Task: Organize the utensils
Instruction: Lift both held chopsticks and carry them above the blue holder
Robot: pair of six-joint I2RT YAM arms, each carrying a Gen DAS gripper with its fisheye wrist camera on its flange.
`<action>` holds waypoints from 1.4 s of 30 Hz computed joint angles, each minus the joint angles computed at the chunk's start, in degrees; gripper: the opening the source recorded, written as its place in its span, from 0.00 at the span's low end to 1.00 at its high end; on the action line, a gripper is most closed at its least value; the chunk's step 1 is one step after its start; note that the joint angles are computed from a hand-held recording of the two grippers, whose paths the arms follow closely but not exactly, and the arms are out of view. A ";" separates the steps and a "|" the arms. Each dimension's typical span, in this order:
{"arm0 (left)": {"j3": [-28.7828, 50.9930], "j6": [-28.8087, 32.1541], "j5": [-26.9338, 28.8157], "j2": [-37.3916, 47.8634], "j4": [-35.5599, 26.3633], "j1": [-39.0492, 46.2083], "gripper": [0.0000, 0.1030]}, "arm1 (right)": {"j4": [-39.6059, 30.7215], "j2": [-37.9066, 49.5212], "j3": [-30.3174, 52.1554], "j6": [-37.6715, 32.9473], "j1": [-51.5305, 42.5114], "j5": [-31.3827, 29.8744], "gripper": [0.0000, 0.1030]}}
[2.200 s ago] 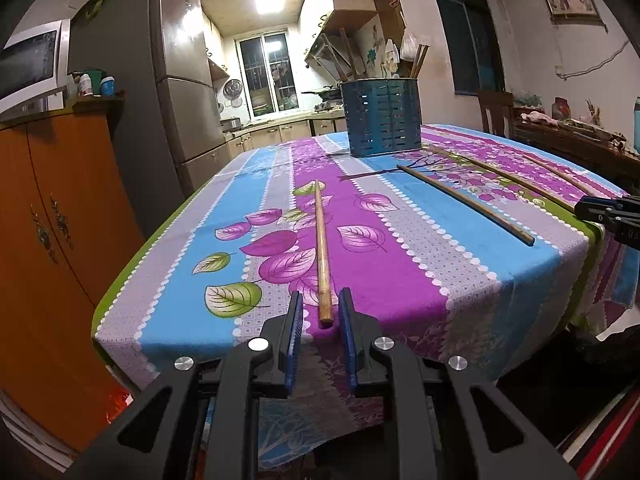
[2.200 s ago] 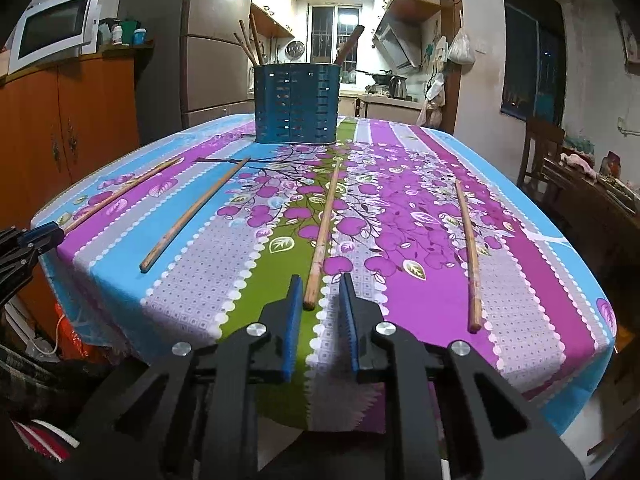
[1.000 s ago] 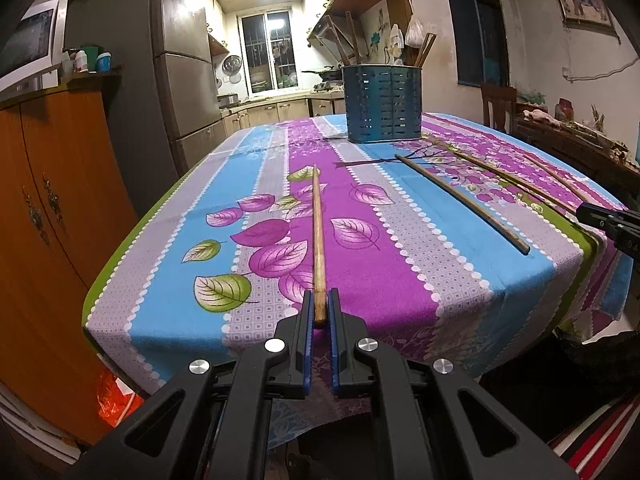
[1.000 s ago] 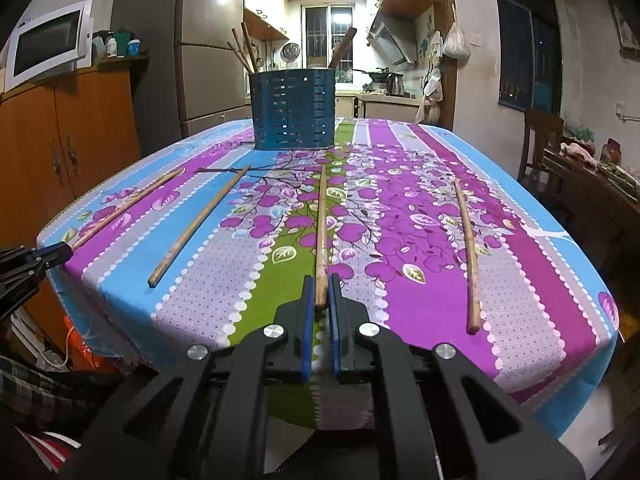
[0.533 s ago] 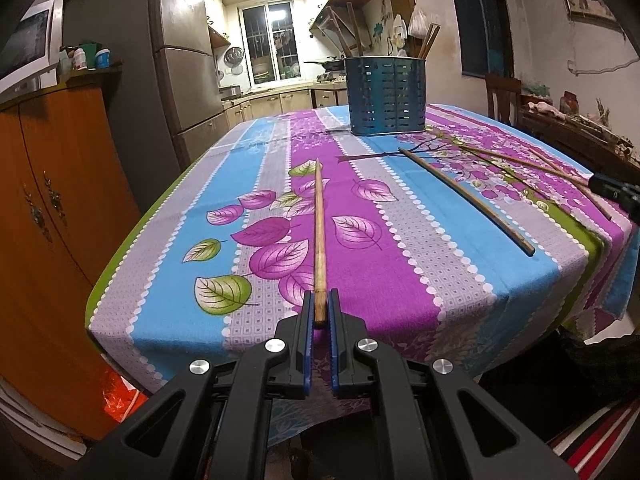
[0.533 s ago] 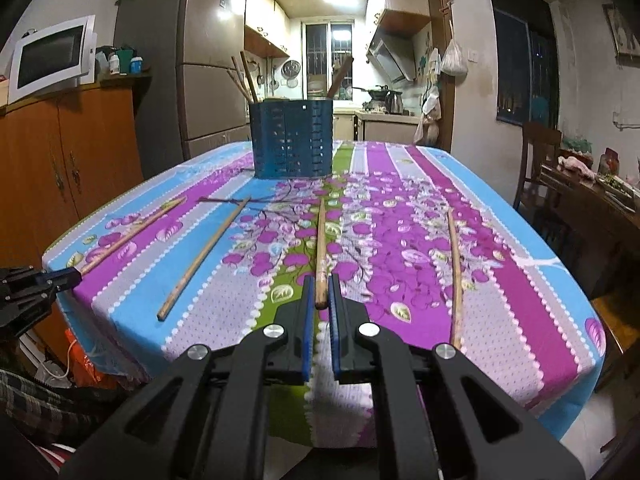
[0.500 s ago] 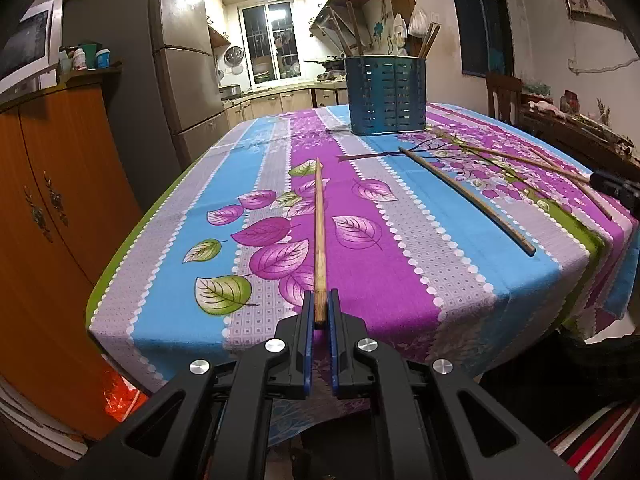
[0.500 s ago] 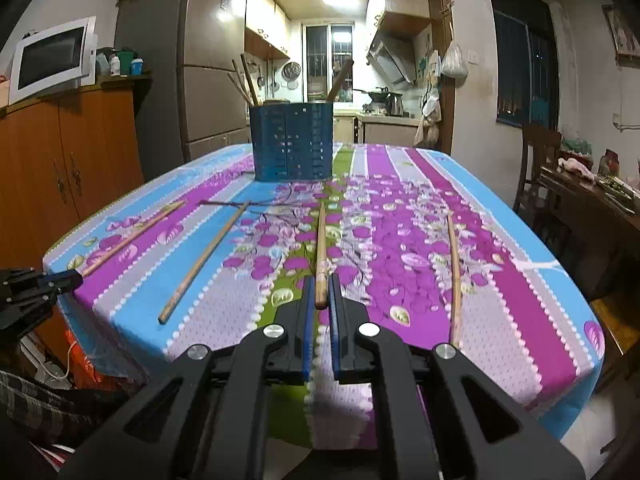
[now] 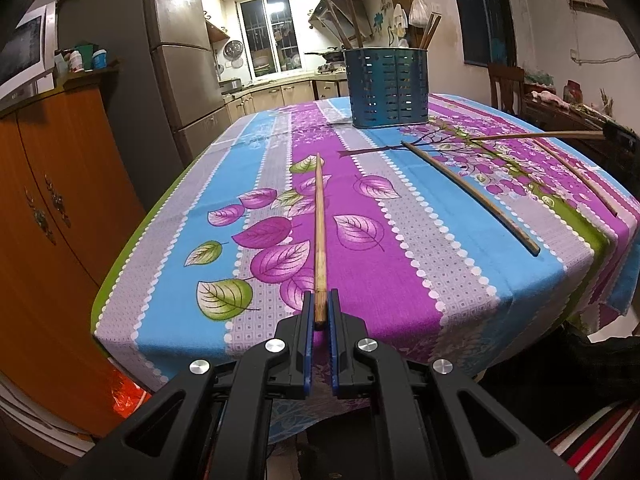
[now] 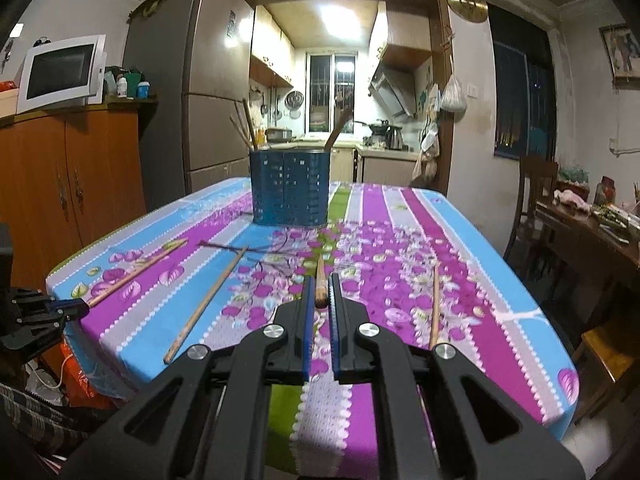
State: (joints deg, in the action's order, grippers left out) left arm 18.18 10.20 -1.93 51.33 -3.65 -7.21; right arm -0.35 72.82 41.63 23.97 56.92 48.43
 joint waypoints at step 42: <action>28.47 0.36 12.62 6.72 -8.40 6.80 0.07 | 9.41 -2.03 9.60 -19.37 -10.16 -9.40 0.05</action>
